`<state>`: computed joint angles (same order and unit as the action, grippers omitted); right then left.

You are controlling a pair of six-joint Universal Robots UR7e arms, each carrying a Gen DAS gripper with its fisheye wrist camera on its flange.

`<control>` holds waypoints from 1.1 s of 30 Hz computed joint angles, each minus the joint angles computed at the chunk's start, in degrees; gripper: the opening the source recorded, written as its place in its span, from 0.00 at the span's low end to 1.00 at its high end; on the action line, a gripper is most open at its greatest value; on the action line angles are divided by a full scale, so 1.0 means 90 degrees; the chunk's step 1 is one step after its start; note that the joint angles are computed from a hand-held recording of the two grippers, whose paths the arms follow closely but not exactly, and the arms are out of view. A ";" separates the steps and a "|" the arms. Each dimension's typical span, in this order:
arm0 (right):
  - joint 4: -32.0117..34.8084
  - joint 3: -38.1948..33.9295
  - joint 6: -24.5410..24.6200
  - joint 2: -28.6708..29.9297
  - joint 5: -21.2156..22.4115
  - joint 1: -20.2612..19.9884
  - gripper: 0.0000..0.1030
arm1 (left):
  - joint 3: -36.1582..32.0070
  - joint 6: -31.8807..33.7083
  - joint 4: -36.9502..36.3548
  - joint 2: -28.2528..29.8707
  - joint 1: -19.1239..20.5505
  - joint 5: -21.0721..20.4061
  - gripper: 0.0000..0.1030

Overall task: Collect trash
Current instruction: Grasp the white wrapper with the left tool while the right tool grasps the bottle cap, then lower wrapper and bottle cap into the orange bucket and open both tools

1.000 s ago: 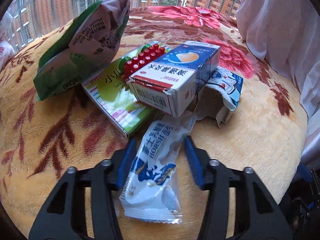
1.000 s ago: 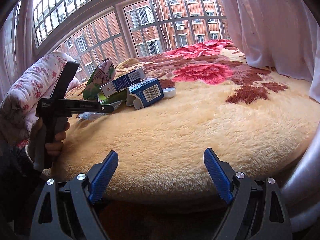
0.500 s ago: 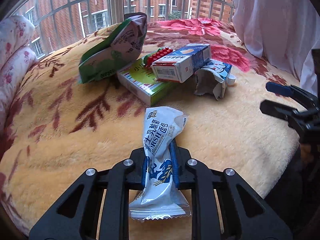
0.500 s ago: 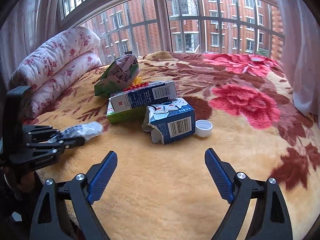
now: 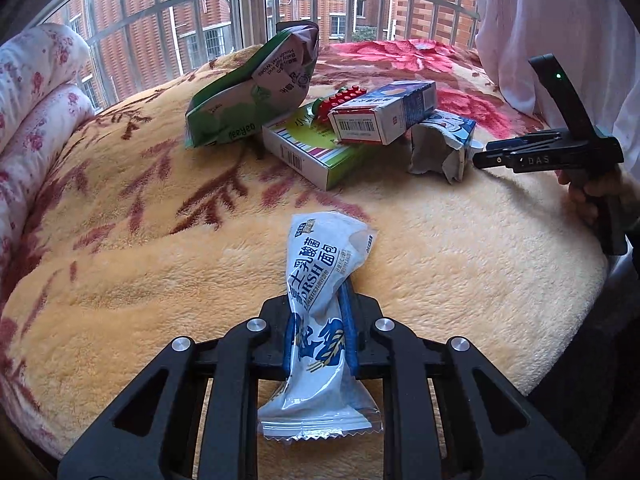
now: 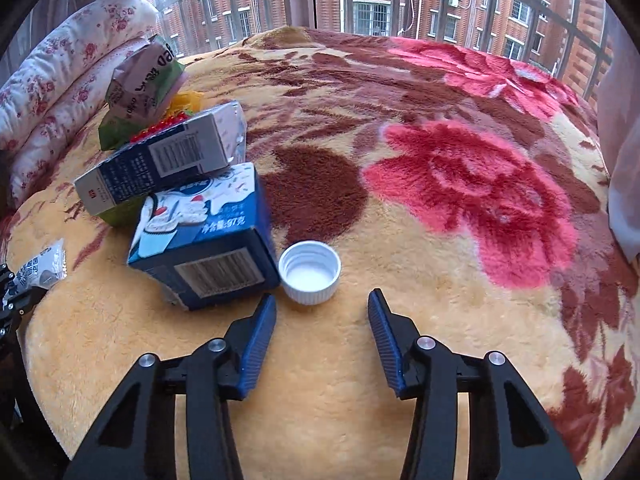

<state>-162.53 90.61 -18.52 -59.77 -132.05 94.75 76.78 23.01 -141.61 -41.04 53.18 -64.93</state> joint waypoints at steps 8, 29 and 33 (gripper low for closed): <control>0.0212 -0.0598 -0.0356 0.0464 -0.0230 -0.0012 0.31 | -0.0074 -0.0107 0.0054 0.0051 0.0016 -0.0026 0.17; -0.3244 0.2016 0.0115 -0.0074 -0.0746 0.1031 0.31 | 0.0787 -0.0233 -0.0110 -0.0708 -0.0043 -0.0308 0.17; -0.3772 0.2371 0.0100 0.0016 -0.0979 0.1444 0.31 | 0.1173 -0.0115 -0.0301 -0.0999 -0.0099 -0.0316 0.17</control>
<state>-196.48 111.95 -17.61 -59.62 -140.86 107.75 87.34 21.98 -144.32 -50.03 52.29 -67.77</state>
